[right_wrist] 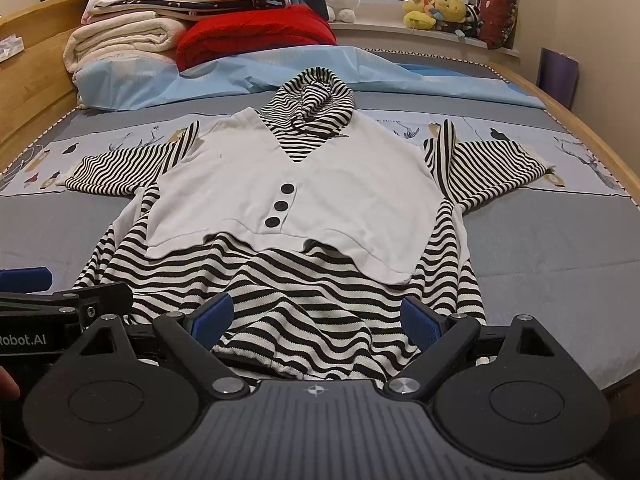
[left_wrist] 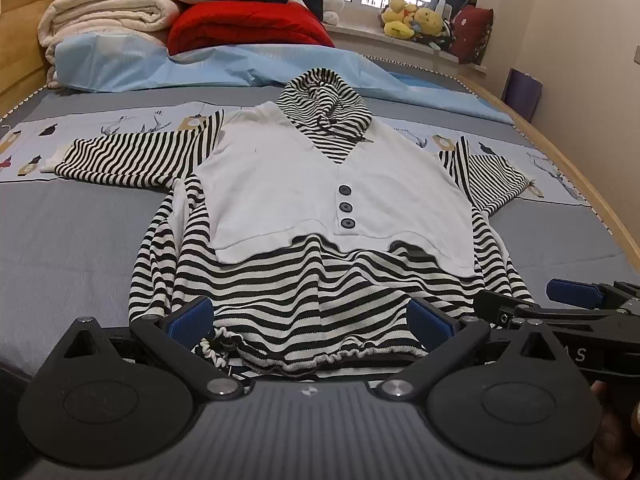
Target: Fold small clothes
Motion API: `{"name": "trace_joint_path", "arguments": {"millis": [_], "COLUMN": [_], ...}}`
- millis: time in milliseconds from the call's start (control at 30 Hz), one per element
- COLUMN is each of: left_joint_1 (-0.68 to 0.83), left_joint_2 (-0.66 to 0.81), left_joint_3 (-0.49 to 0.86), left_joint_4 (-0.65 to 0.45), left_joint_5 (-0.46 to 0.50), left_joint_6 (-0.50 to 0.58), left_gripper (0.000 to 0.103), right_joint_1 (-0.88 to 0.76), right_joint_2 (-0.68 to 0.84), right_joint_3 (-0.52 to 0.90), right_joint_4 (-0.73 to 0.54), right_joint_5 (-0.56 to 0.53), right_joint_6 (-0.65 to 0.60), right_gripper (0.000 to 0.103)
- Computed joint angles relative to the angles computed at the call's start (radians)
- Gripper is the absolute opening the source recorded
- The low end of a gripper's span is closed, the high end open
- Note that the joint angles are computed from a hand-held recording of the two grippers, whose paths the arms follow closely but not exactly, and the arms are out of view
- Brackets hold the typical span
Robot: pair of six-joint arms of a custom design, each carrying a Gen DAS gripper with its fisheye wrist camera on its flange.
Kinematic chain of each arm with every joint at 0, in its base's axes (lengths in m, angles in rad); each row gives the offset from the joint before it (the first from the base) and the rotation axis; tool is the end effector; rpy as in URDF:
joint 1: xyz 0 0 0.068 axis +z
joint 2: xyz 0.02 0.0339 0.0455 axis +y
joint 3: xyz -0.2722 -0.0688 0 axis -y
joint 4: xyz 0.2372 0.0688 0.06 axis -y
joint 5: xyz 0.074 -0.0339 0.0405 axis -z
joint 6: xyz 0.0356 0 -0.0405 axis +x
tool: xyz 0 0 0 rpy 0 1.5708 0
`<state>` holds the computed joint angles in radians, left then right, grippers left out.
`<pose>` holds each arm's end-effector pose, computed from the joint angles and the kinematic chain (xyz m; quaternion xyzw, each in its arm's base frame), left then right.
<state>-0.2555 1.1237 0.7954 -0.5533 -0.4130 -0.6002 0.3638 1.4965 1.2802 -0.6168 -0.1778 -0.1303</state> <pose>0.2106 -0.0403 0.2570 -0.2262 0.8957 0.0384 0.3809 0.2947 0.1189 0.3120 -0.2582 0.8930 0.1241 0.3470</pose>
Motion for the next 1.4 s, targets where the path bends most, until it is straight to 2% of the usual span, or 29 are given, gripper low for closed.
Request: {"name": "trace_joint_path", "arguments": {"millis": [600, 733, 800, 933, 1000, 1100, 1167, 1233, 1300, 1333, 1400], "left_joint_1": [0.006, 0.026, 0.055, 0.179, 0.282, 0.464, 0.571, 0.669, 0.75, 0.785, 0.837], "left_joint_2": [0.006, -0.025, -0.049, -0.062, -0.029, 0.061, 0.136, 0.217, 0.302, 0.356, 0.465], "left_joint_3": [0.008, 0.007, 0.015, 0.055, 0.091, 0.16, 0.202, 0.234, 0.246, 0.273, 0.329], "left_joint_4": [-0.011, -0.002, 0.005, 0.031, 0.037, 0.028, 0.011, -0.003, -0.016, -0.051, -0.129], "left_joint_5": [0.009, 0.018, 0.03, 0.102, 0.174, 0.332, 0.42, 0.498, 0.558, 0.593, 0.646], "left_joint_6": [-0.003, 0.026, 0.065, 0.233, 0.336, 0.461, 0.537, 0.587, 0.572, 0.551, 0.529], "left_gripper": [0.103, 0.103, 0.103, 0.102, 0.1, 0.085, 0.066, 0.055, 0.052, 0.052, 0.052], "right_joint_1": [0.002, -0.001, -0.01, -0.051, -0.072, -0.121, -0.16, -0.195, -0.223, -0.237, -0.255], "right_joint_2": [0.002, -0.011, -0.013, -0.026, -0.024, 0.032, 0.099, 0.176, 0.268, 0.315, 0.392], "right_joint_3": [0.0, -0.028, -0.023, -0.031, -0.023, 0.046, 0.135, 0.231, 0.339, 0.388, 0.462], "right_joint_4": [-0.001, 0.044, 0.041, 0.091, 0.129, 0.151, 0.155, 0.159, 0.138, 0.12, 0.07], "right_joint_5": [0.004, 0.013, 0.004, -0.018, -0.001, -0.016, -0.041, -0.058, -0.072, -0.081, -0.068], "right_joint_6": [0.003, -0.008, 0.004, 0.046, 0.074, 0.049, 0.026, -0.02, -0.064, -0.082, -0.113], "right_gripper": [0.091, 0.091, 0.086, 0.082, 0.082, 0.082, 0.082, 0.082, 0.081, 0.078, 0.056]}}
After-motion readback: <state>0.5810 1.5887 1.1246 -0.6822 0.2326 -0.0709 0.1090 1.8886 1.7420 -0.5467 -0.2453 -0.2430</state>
